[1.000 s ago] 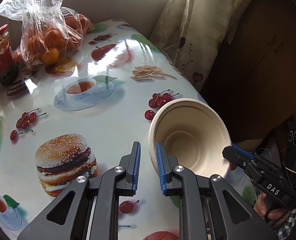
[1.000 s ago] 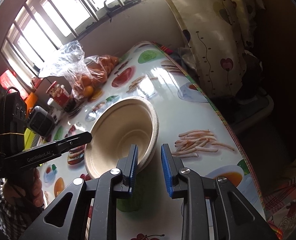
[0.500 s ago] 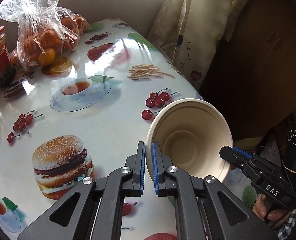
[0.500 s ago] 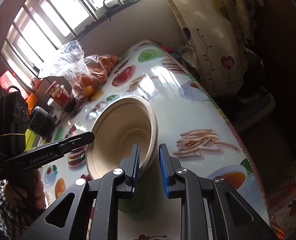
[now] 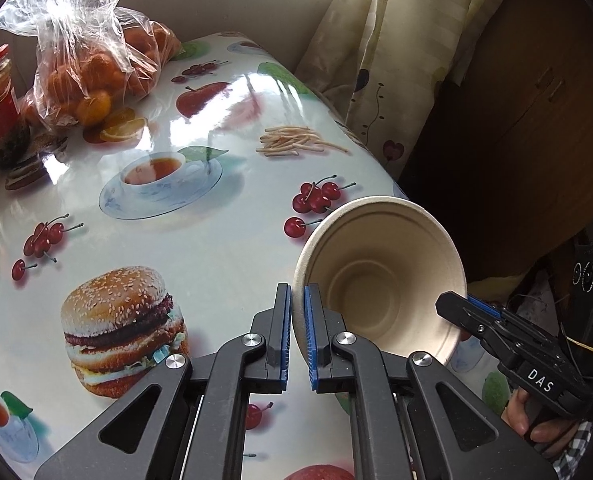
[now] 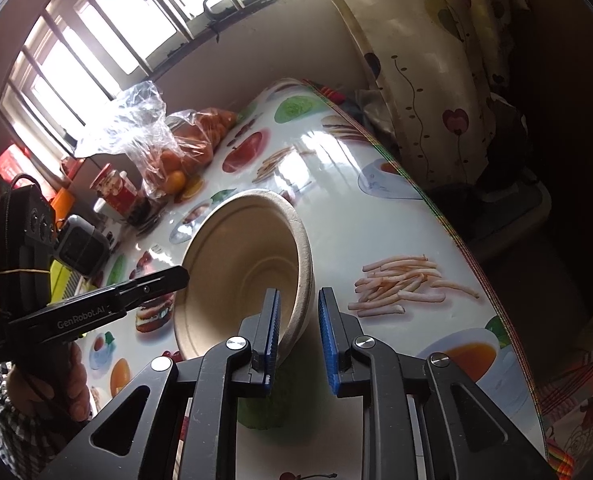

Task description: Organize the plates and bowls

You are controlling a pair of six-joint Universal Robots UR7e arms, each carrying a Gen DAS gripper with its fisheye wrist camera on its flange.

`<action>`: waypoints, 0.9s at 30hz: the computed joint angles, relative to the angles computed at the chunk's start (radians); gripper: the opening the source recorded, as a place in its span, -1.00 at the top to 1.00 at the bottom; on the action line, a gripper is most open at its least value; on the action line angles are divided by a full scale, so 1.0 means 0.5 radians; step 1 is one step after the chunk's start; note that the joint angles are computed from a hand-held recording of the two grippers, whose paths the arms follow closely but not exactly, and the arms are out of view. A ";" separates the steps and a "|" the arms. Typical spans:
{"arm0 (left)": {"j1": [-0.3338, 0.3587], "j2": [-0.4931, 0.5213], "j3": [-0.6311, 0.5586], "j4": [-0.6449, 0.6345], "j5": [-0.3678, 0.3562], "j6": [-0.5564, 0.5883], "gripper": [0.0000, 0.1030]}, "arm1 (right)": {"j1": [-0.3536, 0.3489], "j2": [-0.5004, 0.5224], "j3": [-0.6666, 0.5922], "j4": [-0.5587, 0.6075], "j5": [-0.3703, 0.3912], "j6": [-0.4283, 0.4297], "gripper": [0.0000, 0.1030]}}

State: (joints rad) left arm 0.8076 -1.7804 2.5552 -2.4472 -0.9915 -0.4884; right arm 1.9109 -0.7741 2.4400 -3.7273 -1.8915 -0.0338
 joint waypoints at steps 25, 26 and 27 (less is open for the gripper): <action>0.012 -0.043 -0.016 0.042 -0.058 -0.042 0.86 | 0.009 -0.037 0.068 -0.066 0.056 0.044 0.63; 0.007 -0.046 -0.016 0.047 -0.055 -0.046 0.86 | 0.015 -0.036 0.065 -0.063 0.049 0.049 0.63; 0.008 -0.050 -0.015 0.048 -0.057 -0.047 0.86 | 0.017 -0.038 0.062 -0.061 0.048 0.054 0.63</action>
State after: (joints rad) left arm 0.8116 -1.8051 2.5477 -2.4233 -1.0200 -0.5117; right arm 1.9194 -0.7929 2.4711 -3.7576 -1.8675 -0.0068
